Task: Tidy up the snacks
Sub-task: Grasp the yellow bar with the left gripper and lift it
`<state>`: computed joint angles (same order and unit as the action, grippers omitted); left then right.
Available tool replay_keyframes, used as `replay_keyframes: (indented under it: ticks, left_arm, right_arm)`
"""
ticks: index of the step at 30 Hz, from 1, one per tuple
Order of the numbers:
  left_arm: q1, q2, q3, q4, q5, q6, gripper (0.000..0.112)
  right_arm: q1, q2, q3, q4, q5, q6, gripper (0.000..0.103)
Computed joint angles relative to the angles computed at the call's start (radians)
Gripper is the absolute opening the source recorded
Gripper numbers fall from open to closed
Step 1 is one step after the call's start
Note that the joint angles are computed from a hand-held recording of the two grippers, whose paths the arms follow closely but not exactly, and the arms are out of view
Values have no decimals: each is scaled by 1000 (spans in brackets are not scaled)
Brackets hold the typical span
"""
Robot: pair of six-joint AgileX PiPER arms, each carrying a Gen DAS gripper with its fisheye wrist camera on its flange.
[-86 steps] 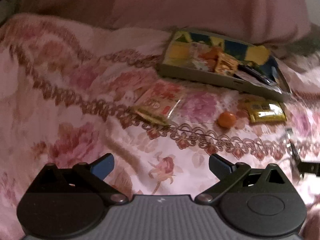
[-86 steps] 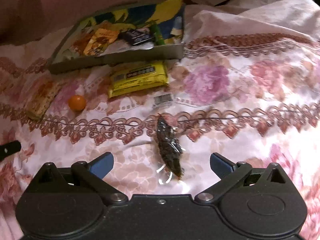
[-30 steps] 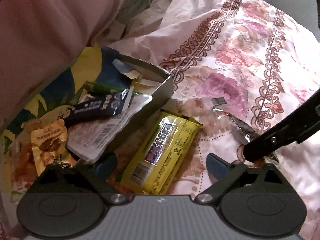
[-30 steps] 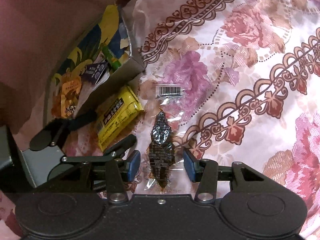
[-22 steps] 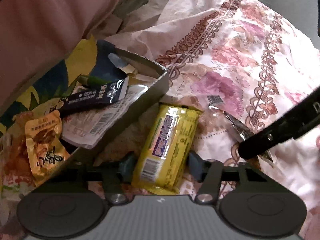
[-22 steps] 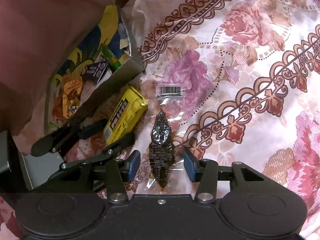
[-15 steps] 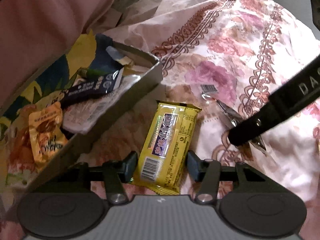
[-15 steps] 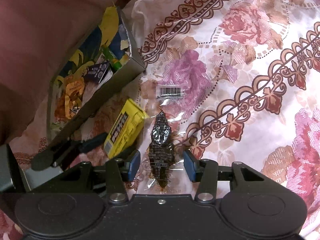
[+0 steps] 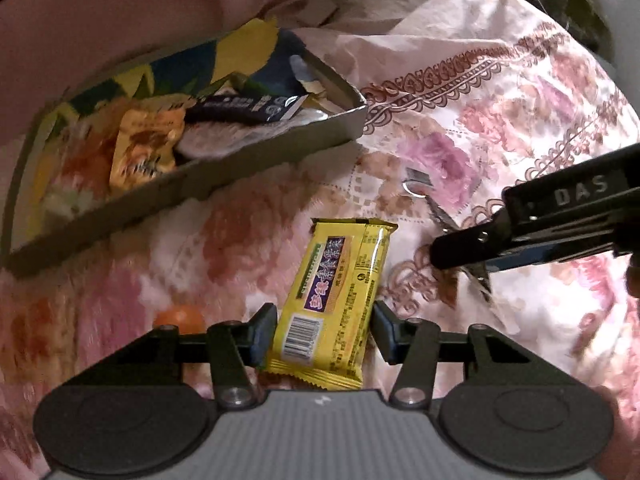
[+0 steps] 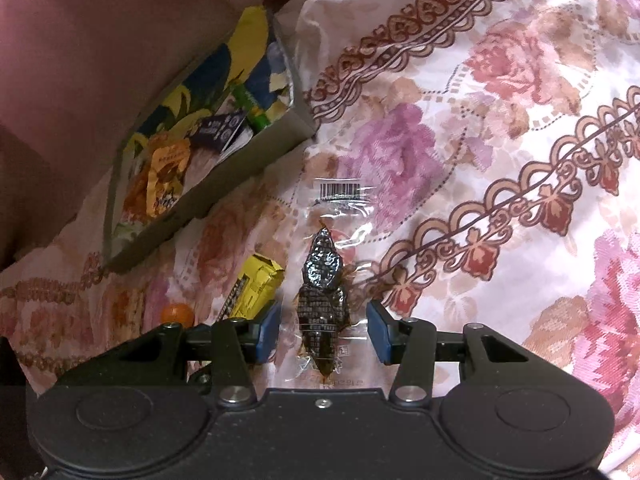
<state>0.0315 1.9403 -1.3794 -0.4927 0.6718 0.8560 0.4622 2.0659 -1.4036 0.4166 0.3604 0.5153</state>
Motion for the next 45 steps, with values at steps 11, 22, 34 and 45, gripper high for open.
replay_keyframes:
  ticks: [11,22,34,45]
  left_arm:
    - [93,-57,55,-47,115,-130,54]
    - [184,-78,100,-190,173,-114,54]
    - [214,-61,89,-285,219,-79,52]
    - [243,-20,42,-298,292,-151,52]
  right_arm:
    - [3,0,-7,-13,9,-32,49]
    - [-4,-12,20,114,-21,-179,49]
    - [-3,-21,35,168,-48,-217,49]
    - [-11,-60,99,293,-144,-304,49]
